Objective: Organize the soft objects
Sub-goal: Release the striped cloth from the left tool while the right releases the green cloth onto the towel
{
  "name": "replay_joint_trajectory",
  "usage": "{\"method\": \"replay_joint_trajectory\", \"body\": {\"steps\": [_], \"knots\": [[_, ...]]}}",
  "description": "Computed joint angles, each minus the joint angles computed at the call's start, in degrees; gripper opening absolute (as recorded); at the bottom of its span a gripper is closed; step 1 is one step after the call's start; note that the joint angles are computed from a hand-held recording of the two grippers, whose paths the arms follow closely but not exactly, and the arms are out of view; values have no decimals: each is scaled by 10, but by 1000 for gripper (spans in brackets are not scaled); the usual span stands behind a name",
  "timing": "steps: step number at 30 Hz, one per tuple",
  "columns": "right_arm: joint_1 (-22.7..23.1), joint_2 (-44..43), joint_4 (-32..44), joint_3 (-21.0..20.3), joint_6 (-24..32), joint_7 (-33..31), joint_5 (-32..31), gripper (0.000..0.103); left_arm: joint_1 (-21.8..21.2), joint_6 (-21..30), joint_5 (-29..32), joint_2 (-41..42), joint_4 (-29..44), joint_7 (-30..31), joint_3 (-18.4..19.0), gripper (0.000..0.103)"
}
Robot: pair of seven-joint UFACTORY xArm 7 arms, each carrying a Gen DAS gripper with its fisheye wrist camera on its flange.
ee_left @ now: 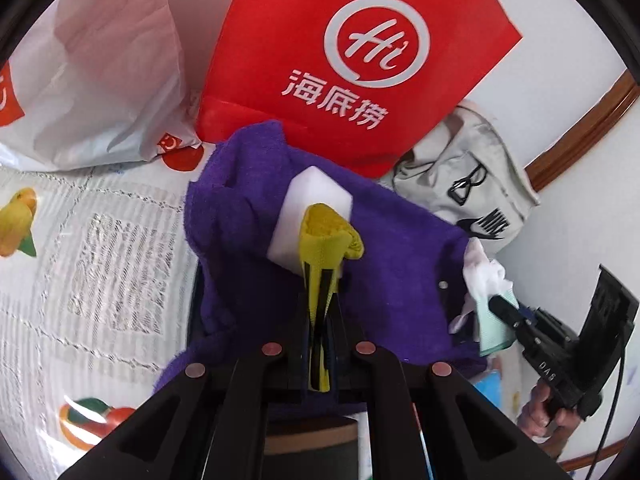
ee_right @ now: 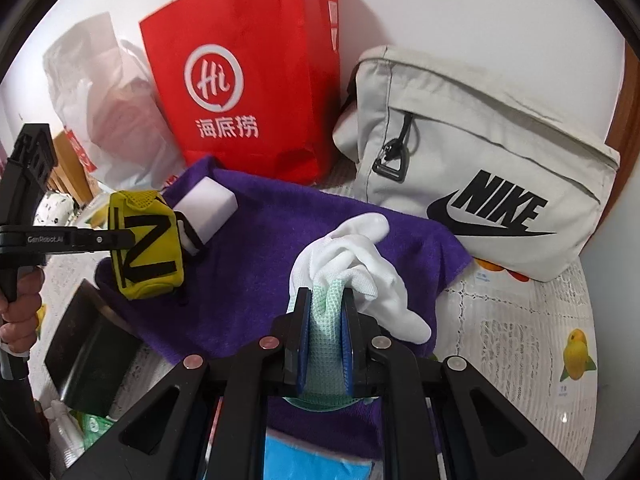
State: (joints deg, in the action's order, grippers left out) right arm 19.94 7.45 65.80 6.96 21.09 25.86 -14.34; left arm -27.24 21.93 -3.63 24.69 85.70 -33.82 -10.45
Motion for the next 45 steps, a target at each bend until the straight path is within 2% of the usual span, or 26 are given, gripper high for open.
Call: {"method": "replay_joint_trajectory", "body": {"steps": [7,10,12,15,16,17,18,19,21,22,24,27,32,34,36,39,42,45], "knots": [[7,42,41,-4,51,-2,2,13,-4,45,22,13,22,-9,17,11],[7,56,58,-3,67,-9,15,14,2,56,21,26,41,1,12,12],[5,63,67,0,75,-20,30,14,4,54,19,33,50,5,12,15],[7,63,67,1,72,-28,41,17,-7,83,35,43,75,-5,24,19],[6,62,66,2,71,-32,46,23,-11,91,42,44,81,-9,29,25],[5,60,64,4,69,-40,54,28,-16,98,51,45,84,-18,35,42],[6,57,61,3,67,-40,53,38,-22,107,63,43,86,-30,43,53],[10,55,59,0,65,-35,46,47,-17,94,61,37,77,-26,37,56],[15,45,52,-1,61,-32,34,56,-20,93,71,26,67,-35,41,63],[17,41,51,-3,63,-29,27,60,-30,101,90,18,62,-52,53,64],[21,31,45,-4,65,-19,12,62,-35,109,115,4,53,-69,59,64],[18,9,28,3,65,-15,20,62,-25,99,119,-25,23,-71,48,64],[13,-41,-15,11,53,10,20,62,-33,49,167,-99,-61,-131,51,64],[8,-72,-45,16,42,19,28,62,-38,14,206,-135,-105,-173,55,64],[3,-103,-71,21,36,32,26,62,-37,10,240,-163,-131,-210,50,64],[-1,-158,-116,35,30,36,38,62,-23,17,237,-200,-164,-214,23,64],[2,-207,-153,53,33,43,46,62,-16,53,218,-228,-185,-193,-4,64],[22,-255,-196,59,30,29,90,62,-14,48,209,-261,-227,-198,-24,64]]}}
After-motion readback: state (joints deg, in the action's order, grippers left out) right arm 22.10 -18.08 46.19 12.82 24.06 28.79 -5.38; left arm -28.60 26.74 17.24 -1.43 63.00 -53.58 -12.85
